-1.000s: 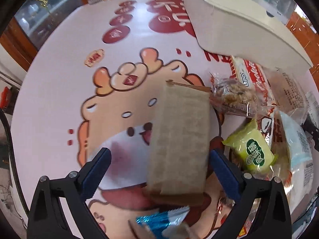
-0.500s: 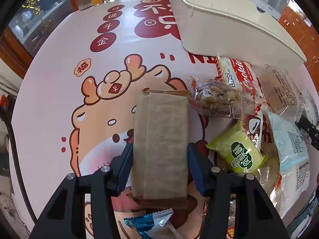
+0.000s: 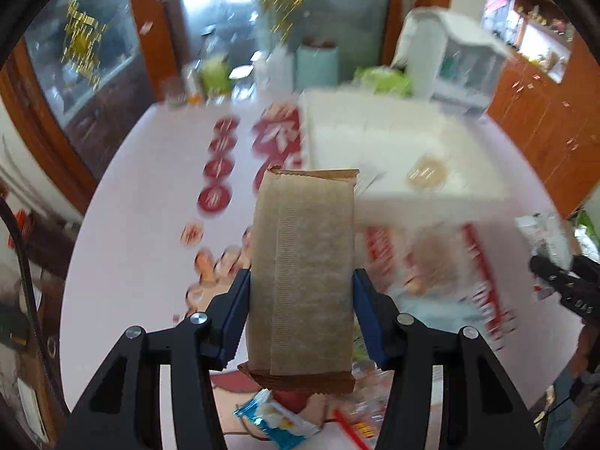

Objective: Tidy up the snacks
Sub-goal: 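Lift both snacks over the white tray and release them inside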

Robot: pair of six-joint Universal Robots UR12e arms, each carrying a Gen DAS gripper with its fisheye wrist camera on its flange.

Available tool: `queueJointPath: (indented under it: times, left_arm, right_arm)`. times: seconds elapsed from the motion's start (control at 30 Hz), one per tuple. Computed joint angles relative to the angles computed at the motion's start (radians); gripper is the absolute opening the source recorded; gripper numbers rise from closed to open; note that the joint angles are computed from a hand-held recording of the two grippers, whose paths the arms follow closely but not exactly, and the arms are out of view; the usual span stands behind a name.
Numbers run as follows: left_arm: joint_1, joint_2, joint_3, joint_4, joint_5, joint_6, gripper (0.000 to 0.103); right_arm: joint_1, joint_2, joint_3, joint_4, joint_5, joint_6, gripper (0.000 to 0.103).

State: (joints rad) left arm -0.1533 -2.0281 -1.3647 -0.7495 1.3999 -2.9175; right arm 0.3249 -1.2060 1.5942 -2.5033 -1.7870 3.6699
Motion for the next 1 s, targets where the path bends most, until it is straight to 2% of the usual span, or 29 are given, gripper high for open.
queueJointPath:
  times: [0.2, 0.43, 0.6, 0.83, 1.0]
  left_arm:
    - [-0.034, -0.017, 0.127, -0.048, -0.040, 0.016, 0.052]
    - [-0.070, -0.107, 0.352, -0.140, -0.030, -0.014, 0.052]
    - [-0.091, -0.197, 0.519, -0.214, 0.007, -0.044, 0.052]
    - [-0.118, -0.331, 0.721, -0.297, 0.069, -0.072, 0.052]
    - [-0.131, -0.394, 0.797, -0.354, 0.089, -0.090, 0.053]
  right_arm:
    - [-0.016, -0.012, -0.095, 0.023, 0.030, -0.016, 0.053]
    - [-0.046, 0.016, -0.251, 0.076, 0.041, -0.028, 0.054]
    - [-0.071, 0.077, -0.384, 0.127, 0.057, -0.033, 0.055]
    - [-0.099, 0.191, -0.562, 0.267, 0.048, -0.028, 0.057]
    - [-0.103, 0.245, -0.627, 0.324, 0.037, -0.042, 0.058]
